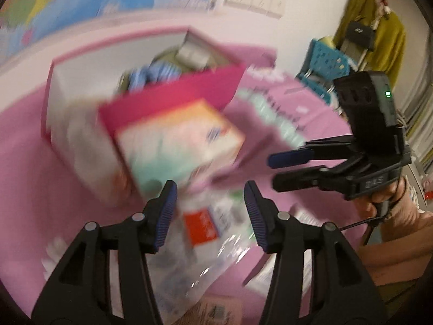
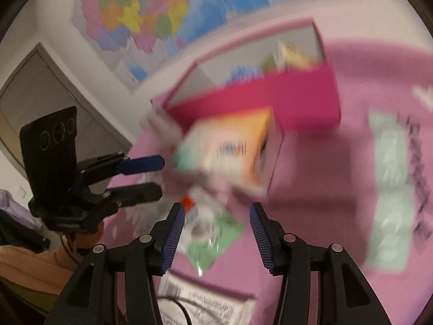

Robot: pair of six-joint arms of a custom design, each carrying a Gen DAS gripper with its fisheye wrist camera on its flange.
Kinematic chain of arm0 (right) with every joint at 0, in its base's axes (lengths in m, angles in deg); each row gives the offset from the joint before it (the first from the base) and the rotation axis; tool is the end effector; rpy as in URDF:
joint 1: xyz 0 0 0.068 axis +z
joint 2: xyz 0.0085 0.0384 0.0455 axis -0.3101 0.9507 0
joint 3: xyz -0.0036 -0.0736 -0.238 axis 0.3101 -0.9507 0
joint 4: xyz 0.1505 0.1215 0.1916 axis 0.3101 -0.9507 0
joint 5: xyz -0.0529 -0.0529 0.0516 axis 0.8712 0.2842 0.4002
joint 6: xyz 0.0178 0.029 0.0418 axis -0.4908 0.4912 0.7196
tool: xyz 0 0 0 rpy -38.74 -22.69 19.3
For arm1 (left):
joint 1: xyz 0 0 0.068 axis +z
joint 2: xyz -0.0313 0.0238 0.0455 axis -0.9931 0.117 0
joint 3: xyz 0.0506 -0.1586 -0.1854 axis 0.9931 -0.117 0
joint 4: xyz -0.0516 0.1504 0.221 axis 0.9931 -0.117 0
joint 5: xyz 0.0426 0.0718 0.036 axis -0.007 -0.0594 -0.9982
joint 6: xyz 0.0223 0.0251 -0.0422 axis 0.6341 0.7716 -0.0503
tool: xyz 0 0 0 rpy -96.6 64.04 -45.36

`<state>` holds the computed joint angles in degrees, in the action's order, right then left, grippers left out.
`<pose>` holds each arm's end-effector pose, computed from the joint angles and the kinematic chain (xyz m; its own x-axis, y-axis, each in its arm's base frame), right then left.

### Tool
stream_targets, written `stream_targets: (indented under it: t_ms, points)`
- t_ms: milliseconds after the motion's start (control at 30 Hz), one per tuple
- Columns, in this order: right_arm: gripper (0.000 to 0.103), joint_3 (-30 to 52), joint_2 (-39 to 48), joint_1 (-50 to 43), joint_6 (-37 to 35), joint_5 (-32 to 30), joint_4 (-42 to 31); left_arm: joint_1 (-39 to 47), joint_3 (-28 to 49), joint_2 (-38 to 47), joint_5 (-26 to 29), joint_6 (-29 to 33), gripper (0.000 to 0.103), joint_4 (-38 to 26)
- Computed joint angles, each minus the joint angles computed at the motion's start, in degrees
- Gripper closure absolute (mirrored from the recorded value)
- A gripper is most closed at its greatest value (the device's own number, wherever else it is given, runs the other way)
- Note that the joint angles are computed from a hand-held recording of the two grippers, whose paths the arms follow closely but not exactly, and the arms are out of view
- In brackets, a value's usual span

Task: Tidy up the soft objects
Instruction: 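Move the right gripper to the green-and-white tape packet and grasp it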

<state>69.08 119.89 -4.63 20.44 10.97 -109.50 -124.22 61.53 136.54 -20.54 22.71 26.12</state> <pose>0.1536 0.0535 0.1590 -0.8480 0.1381 -0.5117 -0.2113 0.7974 0.5653 0.2365 -0.2150 0.1849 -0.6138 0.5042 -0.6075 0.7244 0.6657 -0.1794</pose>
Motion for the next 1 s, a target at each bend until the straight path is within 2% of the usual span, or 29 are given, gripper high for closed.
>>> stream_targets:
  t_ms: [133,467,500,533,733,800,900,1000]
  points:
    - [0.052,-3.15,1.26,2.43,3.88,0.64,3.76,1.4,-1.63,2.36,1.17,-0.78,0.05,-0.55]
    - [0.052,-3.45,5.66,10.76,9.4,8.07,12.26,0.31,-2.83,3.4,3.83,0.13,0.05,-0.06]
    - [0.052,-3.69,6.47,12.19,10.5,9.31,14.0,0.37,-2.86,3.44,3.97,0.25,0.053,0.12]
    - [0.051,-3.97,6.42,12.49,10.9,9.47,14.78,0.47,-2.94,3.48,4.14,0.48,0.056,0.16]
    - [0.05,-5.55,5.54,11.94,11.83,7.92,17.59,1.1,-3.35,3.03,4.6,0.65,0.058,0.0]
    - [0.053,-6.16,5.5,12.28,12.17,6.92,19.75,0.51,-3.45,2.96,4.0,0.34,0.058,0.31]
    - [0.053,-4.89,6.11,14.04,11.46,9.52,18.6,-0.3,-4.22,2.2,2.6,0.52,0.059,0.68]
    - [0.053,-5.55,3.41,11.54,11.32,9.98,15.65,-0.25,-5.26,1.4,3.88,0.47,0.065,1.47]
